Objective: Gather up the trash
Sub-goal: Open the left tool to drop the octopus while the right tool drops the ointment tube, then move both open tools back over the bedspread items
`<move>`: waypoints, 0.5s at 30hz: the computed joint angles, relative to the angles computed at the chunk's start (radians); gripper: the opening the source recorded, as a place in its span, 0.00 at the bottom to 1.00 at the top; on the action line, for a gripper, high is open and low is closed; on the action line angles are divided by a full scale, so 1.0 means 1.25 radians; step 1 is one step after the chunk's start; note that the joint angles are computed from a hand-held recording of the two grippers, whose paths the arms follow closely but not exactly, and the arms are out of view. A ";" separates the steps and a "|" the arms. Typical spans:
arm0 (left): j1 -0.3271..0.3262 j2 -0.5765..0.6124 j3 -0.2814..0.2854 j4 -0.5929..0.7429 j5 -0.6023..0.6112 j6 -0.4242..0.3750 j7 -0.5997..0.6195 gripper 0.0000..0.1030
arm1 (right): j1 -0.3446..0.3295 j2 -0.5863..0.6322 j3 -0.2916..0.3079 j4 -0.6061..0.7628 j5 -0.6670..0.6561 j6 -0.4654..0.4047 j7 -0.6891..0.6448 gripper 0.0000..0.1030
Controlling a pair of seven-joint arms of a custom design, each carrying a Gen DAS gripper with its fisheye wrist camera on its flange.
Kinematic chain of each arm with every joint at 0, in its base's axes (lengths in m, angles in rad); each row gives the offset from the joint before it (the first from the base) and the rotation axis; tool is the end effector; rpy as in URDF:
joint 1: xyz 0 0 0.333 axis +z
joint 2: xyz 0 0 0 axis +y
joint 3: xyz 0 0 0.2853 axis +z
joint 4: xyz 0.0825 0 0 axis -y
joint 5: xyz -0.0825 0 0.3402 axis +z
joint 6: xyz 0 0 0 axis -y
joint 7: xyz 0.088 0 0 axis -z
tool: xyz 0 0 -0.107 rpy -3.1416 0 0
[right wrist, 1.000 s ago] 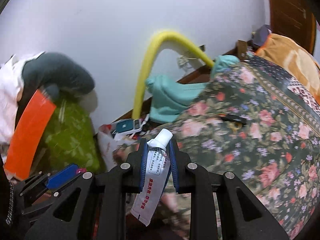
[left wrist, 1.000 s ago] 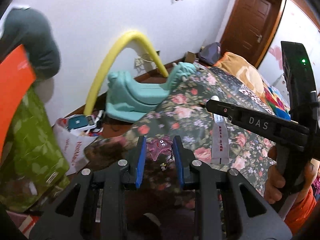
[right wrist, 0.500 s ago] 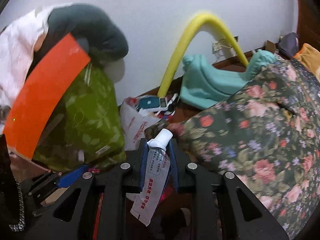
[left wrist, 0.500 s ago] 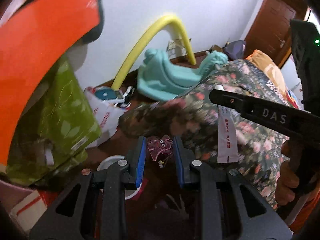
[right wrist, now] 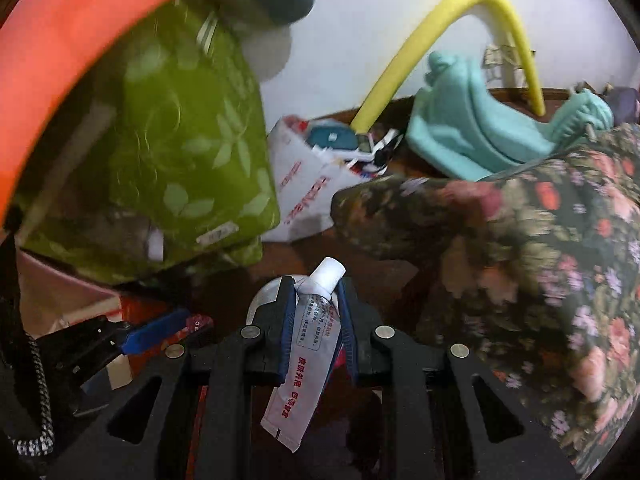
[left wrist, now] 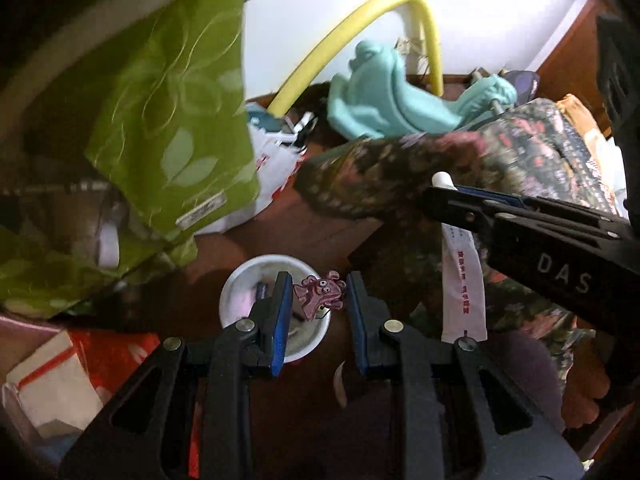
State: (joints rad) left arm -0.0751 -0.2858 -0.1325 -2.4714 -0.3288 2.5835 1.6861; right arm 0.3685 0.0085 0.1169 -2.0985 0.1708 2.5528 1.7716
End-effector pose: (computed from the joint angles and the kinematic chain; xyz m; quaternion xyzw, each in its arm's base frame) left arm 0.4378 -0.0877 0.4349 -0.6619 0.7174 -0.2082 0.0630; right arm 0.4832 0.2521 0.4560 -0.7423 0.6298 -0.0379 0.2257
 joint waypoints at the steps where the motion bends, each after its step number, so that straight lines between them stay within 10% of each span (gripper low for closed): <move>1: 0.003 0.005 0.002 -0.003 0.001 -0.001 -0.001 0.26 | 0.003 0.021 0.003 0.016 0.002 -0.009 -0.005 0.19; 15: 0.035 0.103 0.025 0.009 -0.034 -0.022 -0.002 0.26 | -0.023 0.179 0.041 0.169 0.132 -0.167 -0.082 0.29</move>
